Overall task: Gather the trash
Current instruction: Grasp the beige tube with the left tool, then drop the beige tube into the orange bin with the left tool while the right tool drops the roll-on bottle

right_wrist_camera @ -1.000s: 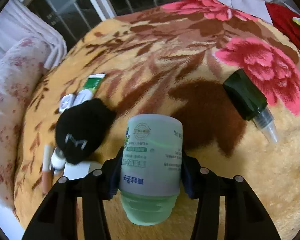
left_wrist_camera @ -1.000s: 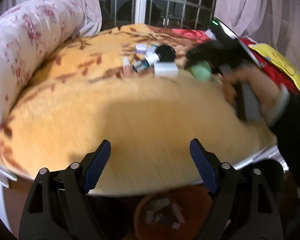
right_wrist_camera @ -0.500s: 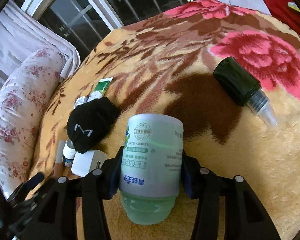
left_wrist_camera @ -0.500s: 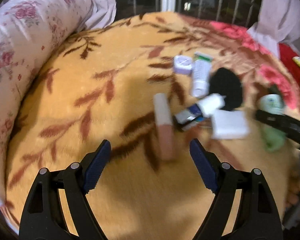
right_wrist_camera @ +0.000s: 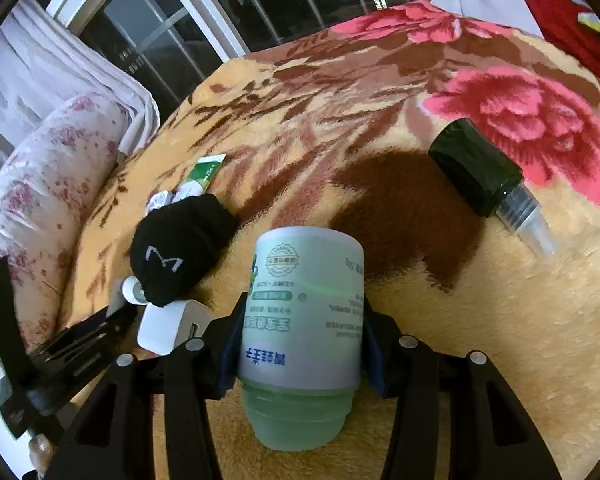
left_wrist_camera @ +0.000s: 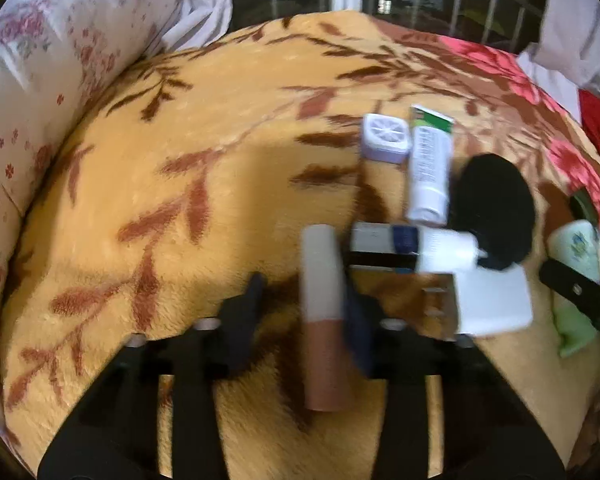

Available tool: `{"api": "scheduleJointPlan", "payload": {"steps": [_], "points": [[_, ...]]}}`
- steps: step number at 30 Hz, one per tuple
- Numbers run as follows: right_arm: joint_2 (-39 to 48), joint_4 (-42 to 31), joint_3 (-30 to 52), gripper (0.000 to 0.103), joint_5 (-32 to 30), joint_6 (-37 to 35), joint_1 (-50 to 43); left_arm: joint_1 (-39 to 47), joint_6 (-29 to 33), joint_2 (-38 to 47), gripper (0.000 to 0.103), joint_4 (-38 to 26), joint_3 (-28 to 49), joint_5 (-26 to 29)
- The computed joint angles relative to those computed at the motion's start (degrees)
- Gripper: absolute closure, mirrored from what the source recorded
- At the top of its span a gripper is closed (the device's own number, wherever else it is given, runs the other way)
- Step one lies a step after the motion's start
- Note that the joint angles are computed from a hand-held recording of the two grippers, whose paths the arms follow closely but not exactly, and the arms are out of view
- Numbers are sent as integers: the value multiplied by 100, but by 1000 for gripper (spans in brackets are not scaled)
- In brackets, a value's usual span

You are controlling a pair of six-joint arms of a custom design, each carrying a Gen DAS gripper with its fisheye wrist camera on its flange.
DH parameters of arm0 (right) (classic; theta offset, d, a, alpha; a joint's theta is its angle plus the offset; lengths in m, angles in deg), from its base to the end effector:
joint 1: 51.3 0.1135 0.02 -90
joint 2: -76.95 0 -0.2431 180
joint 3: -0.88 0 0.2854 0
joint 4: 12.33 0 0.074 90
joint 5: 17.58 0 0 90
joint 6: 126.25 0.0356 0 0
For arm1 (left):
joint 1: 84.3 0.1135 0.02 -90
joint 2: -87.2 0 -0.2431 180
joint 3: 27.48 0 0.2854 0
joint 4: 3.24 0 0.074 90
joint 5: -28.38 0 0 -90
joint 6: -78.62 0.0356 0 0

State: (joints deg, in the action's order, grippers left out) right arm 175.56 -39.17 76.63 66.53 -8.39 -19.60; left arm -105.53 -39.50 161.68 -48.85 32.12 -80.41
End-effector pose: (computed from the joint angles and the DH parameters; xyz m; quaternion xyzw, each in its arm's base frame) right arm 0.3300 0.2081 0.1595 -0.0491 0.9364 0.2127 0.2746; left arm 0.2687 -0.0921 0.1807 -0.0988 0.9498 0.0385 0.2942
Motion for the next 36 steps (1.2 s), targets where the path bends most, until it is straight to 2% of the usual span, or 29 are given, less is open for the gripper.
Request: {"api": "scheduleJointPlan", "payload": {"steps": [1,2,6,7,11,13,14,17,19,21,25,28,31,34,36], "points": [[9,-50,32,54,54,-12,14,-43,1,-89,85,-4,-46,-1],[24,-138,88,54,145,-31,46,-54,-30,-142,86,-13,-67,23],[-49,-352,151,54,340,10,88,209,-224,-823,86,20,-440,814],[-141,-347,91,55,375,28,89,190,-243,-968,86,42,-527,843],[-753,-294,-353,55,457,-17,124,-79,-332,-1735,86,-150,-885,676],[-1188,-256,-679,56,395,-77,180,-376,-537,-2398,86,-388,-1144,630],[-1386,-241,-827,56,376,-106,215,-559,-638,-2633,86,-519,-1215,507],[-2483,-292,-1611,56,430,-227,493,-1732,-1203,-3547,86,-1174,-1390,-379],[-3102,-374,-2014,56,531,-199,725,-2962,-1958,-3834,86,-1807,-1331,-1332],[-3895,-541,-2484,56,778,-187,1052,-3951,-2797,-3809,86,-2378,-1208,-2015],[-5351,-1100,-3118,56,1189,69,1710,-5567,-4678,-3272,86,-3489,-878,-2828],[-6437,-1799,-3438,56,1733,353,2467,-6612,-6114,-2722,86,-4272,-681,-3124],[-7170,-2475,-3640,56,2356,758,3329,-7446,-7355,-2153,86,-4749,-629,-3035],[-7664,-3240,-3885,56,3212,1546,4502,-7977,-8026,-1846,86,-4723,-739,-2790],[-7723,-3576,-4113,56,3538,2176,5204,-8260,-8307,-1543,86,-4677,-772,-2608]]}}
